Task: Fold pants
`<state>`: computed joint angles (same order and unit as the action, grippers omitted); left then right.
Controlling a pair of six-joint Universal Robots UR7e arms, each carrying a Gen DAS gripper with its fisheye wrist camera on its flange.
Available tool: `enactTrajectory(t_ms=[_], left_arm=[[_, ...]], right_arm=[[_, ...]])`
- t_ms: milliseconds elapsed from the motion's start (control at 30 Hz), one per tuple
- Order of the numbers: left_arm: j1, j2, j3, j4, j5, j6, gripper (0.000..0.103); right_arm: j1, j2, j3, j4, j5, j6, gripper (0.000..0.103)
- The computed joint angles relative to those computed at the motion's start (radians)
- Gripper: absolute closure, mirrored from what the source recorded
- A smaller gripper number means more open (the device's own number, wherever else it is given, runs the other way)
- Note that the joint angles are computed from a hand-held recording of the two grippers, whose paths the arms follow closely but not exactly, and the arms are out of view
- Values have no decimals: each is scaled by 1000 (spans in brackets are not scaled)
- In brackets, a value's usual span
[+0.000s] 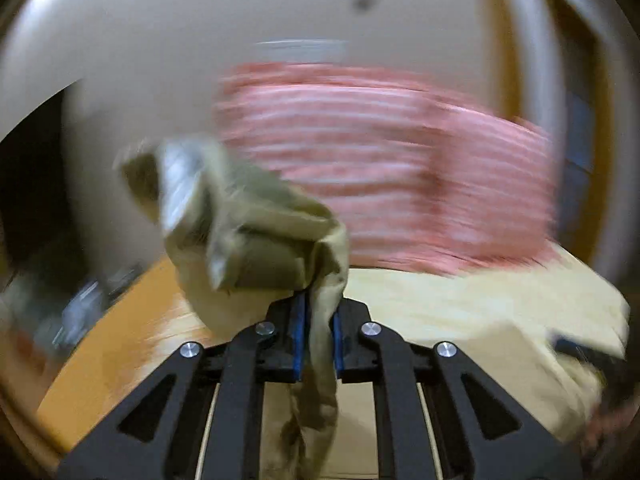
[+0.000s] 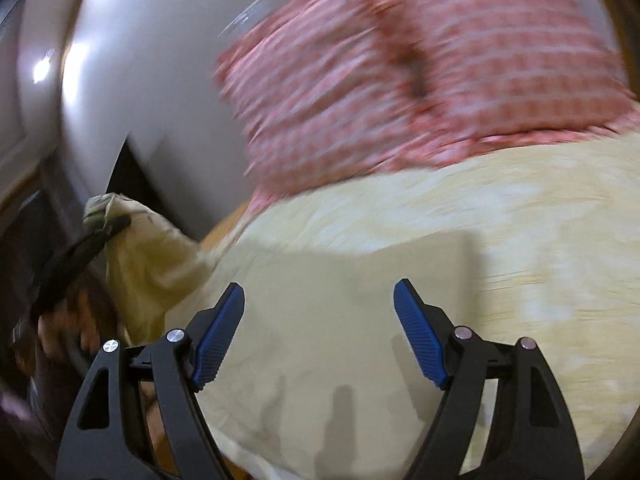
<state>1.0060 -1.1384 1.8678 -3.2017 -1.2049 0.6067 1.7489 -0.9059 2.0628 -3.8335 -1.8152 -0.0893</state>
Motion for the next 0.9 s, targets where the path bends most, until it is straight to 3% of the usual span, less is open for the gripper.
enactTrajectory(t_ms=[100,200,300,367,433,467,533,600,700,800,900], left_arm=[[-49,4,110,73,-85,91,93],[-61,38,171,136,-83,157,93],[-44,62,177,262,-76,149,89],[-46,47,206,224,-60,184,78],[-28,-10,190,287,-122,155,52],[-16,-31,174,318,-161,126,45],[12,-69,127,334,-236,38,30],[50,-49,37,319,-218,-42,28],[111,53,-161,417,-118,-164,31],[171,170,-366,614,-80,-267,42],[201,227,-470,758,-100,-308,43]], right_arm=[[-42,-44,60,-68,37,85,24],[-86,-79,103,-80,75,156,24],[-118,-97,114,-41,128,200,24],[-127,-102,98,32,155,211,24],[-121,-92,73,104,135,199,24],[-117,-85,56,144,113,197,24],[-120,-70,27,204,96,198,24],[-106,-49,-7,241,48,170,26],[-109,-34,-37,295,59,156,39],[-104,-18,-68,315,13,144,46],[-114,-22,-70,324,15,158,58]])
